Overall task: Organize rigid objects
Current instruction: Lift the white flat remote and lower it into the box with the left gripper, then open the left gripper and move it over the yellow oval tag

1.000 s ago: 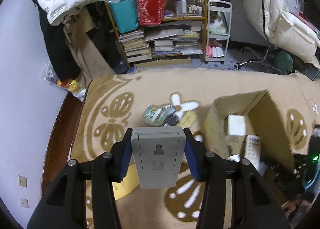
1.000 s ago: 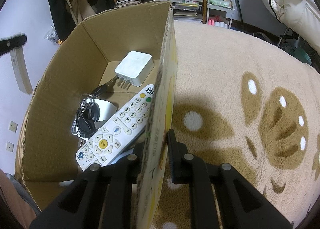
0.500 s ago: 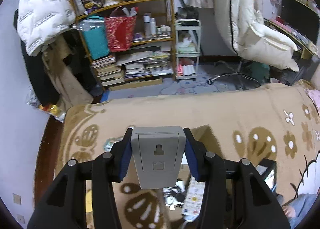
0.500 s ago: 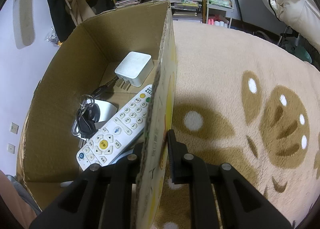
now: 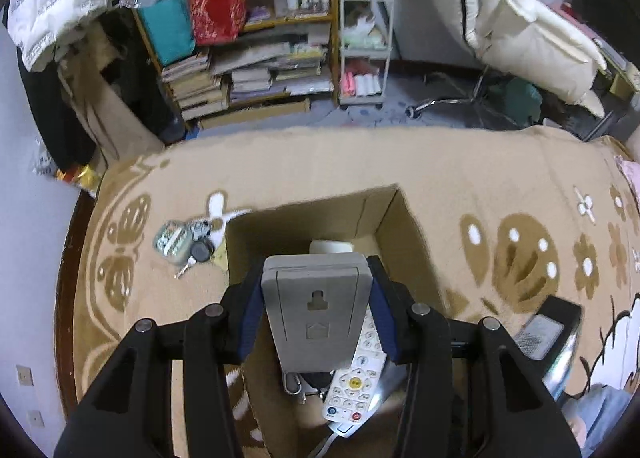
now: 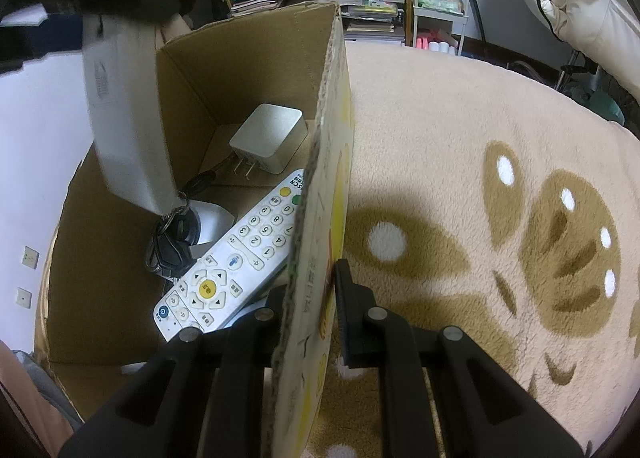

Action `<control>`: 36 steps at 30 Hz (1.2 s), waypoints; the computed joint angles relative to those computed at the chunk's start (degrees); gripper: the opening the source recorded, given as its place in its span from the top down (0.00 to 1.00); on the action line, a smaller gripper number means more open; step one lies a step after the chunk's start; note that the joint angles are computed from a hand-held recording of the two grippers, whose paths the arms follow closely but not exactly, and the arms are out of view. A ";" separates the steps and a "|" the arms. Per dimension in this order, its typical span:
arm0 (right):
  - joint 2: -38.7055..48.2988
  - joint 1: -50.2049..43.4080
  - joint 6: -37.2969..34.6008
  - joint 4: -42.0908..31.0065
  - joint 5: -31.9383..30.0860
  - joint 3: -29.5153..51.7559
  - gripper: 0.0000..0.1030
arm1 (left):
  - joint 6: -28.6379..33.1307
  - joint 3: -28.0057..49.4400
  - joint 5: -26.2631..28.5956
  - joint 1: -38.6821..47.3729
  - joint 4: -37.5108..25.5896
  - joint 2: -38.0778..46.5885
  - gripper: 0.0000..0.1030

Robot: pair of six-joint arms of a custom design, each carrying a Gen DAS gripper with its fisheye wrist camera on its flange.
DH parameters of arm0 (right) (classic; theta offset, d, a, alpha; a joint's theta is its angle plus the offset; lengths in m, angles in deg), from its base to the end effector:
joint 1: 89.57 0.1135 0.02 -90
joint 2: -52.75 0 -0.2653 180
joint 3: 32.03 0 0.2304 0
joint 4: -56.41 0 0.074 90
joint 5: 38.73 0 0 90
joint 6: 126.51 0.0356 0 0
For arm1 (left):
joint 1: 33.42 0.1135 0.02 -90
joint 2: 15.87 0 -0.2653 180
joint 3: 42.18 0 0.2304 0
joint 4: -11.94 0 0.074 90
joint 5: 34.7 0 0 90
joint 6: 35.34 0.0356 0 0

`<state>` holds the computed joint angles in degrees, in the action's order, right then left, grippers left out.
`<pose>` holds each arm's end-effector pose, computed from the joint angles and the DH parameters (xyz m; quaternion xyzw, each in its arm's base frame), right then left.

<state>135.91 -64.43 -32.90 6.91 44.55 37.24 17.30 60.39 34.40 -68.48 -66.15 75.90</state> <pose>0.2345 0.1147 0.2238 -0.1947 0.9519 0.1123 0.2084 0.2495 -0.1596 0.3229 -0.0551 0.9633 0.0291 0.2613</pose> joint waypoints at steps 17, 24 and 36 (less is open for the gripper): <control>-0.19 -0.26 -0.25 -0.15 -0.15 -0.05 0.85 | 2.13 -1.07 -0.83 0.32 -0.70 -1.11 0.46; -0.20 0.24 -0.04 -0.13 0.26 -0.07 0.85 | 2.38 -0.62 -5.70 -0.86 -3.79 -4.14 0.15; 0.24 0.66 -0.10 0.28 0.72 -0.09 0.86 | 7.08 -11.72 -11.24 5.49 -4.36 -18.64 0.04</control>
<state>136.15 -63.77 -33.00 7.19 45.27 37.15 24.38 48.67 23.16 -62.99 -70.50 57.25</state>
